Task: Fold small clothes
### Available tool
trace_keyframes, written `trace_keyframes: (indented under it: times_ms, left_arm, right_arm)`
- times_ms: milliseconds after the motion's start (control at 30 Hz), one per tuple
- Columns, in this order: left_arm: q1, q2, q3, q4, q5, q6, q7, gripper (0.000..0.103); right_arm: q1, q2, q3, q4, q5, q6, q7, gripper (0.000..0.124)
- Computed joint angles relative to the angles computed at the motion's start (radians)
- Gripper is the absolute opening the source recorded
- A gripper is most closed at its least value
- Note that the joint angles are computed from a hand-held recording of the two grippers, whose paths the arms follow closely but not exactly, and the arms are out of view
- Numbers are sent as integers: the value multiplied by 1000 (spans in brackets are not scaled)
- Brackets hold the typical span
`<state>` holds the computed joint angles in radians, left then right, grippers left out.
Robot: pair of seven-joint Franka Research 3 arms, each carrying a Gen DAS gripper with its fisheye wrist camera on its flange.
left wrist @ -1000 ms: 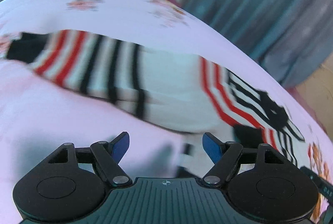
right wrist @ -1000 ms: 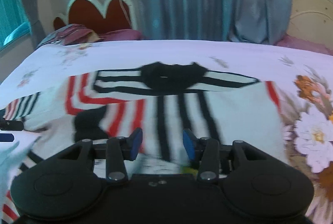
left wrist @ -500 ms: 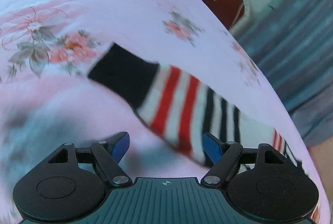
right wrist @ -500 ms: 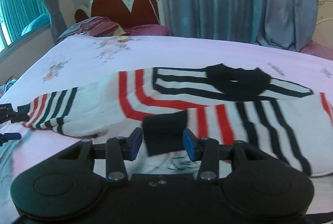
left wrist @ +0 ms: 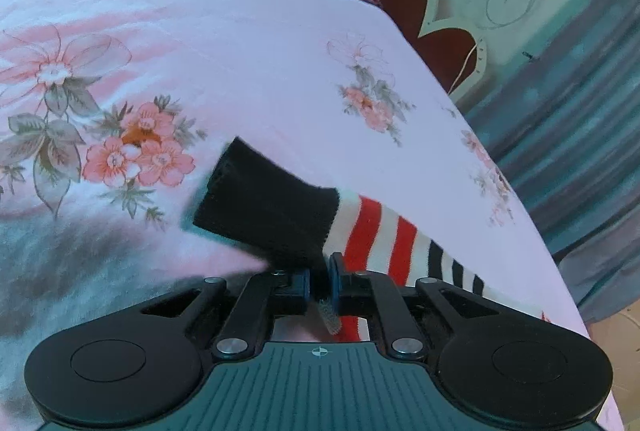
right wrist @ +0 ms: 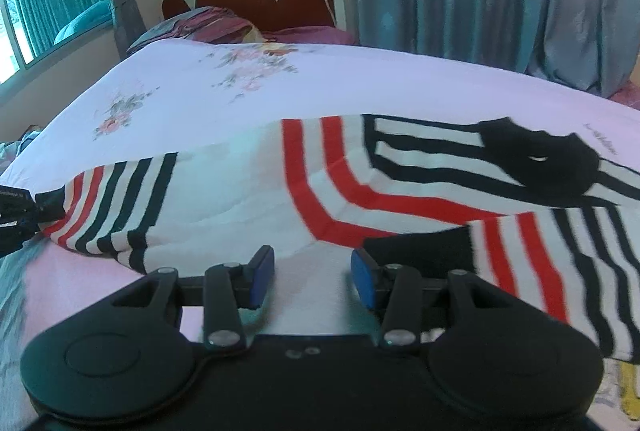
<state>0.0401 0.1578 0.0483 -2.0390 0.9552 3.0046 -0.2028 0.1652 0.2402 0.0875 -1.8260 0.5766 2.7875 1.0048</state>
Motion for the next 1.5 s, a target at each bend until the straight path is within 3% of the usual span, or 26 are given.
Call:
trace_keyframes:
  times_ms: [100, 167, 233, 300, 400, 467, 600, 633, 733, 833, 967, 1000, 1033, 1100, 1233, 1367, 1500]
  left_arm:
    - [-16, -20, 12, 12, 94, 9, -57, 6]
    - [-26, -28, 4, 44, 171, -10, -78, 6]
    - [-33, -26, -12, 93, 247, -21, -82, 6]
    - [-40, -8, -34, 154, 290, -14, -45, 6]
    - [-47, 47, -76, 248, 194, 42, 138, 6]
    - [-34, 107, -149, 313, 37, 74, 367, 6]
    - [14, 253, -362, 455, -199, 66, 754, 6]
    - [32, 309, -437, 505, -252, 43, 860, 6]
    - [33, 450, -590, 638, -355, -63, 1090, 6]
    - [-36, 556, -629, 763, -407, -222, 1235, 7]
    - [-100, 533, -570, 746, -429, -304, 1267, 11]
    - [-105, 504, -556, 712, -439, -301, 1258, 23]
    - [-109, 472, -539, 676, -447, -288, 1241, 43]
    - [-142, 397, -458, 591, -426, -227, 1156, 63]
    - [-205, 269, -310, 452, -394, -173, 1039, 64]
    - [-306, 166, -138, 334, -280, -177, 880, 64]
    - [-318, 88, -85, 238, -162, -231, 738, 64]
  right_arm:
    - [30, 31, -20, 17, -77, 5, 41, 40]
    - [44, 58, -43, 43, -147, -50, 105, 39]
    - [20, 58, -23, 45, -115, -59, 95, 39]
    - [-4, 41, -2, 38, -67, -62, 62, 40]
    - [-39, -1, 14, 8, 36, -45, 5, 40]
    - [-56, -28, 9, -10, 96, -42, -21, 40]
    - [-77, -78, -30, -55, 147, -23, -21, 40]
    - [-81, -90, -42, -71, 147, -12, -17, 40]
    - [-100, -125, -78, -119, 130, 12, 11, 41]
    - [-120, -143, -105, -146, 105, 8, 47, 43]
    - [-152, -154, -116, -150, 163, -49, 34, 47]
    - [-158, -156, -115, -149, 192, -57, 13, 49]
    - [-161, -154, -113, -145, 215, -65, -3, 49]
    - [-165, -147, -112, -131, 247, -92, -17, 50]
    - [-167, -100, -109, -74, 267, -149, 10, 52]
    - [-173, -50, -104, -21, 241, -208, 59, 51]
    - [-161, -28, -95, -12, 175, -175, 91, 36]
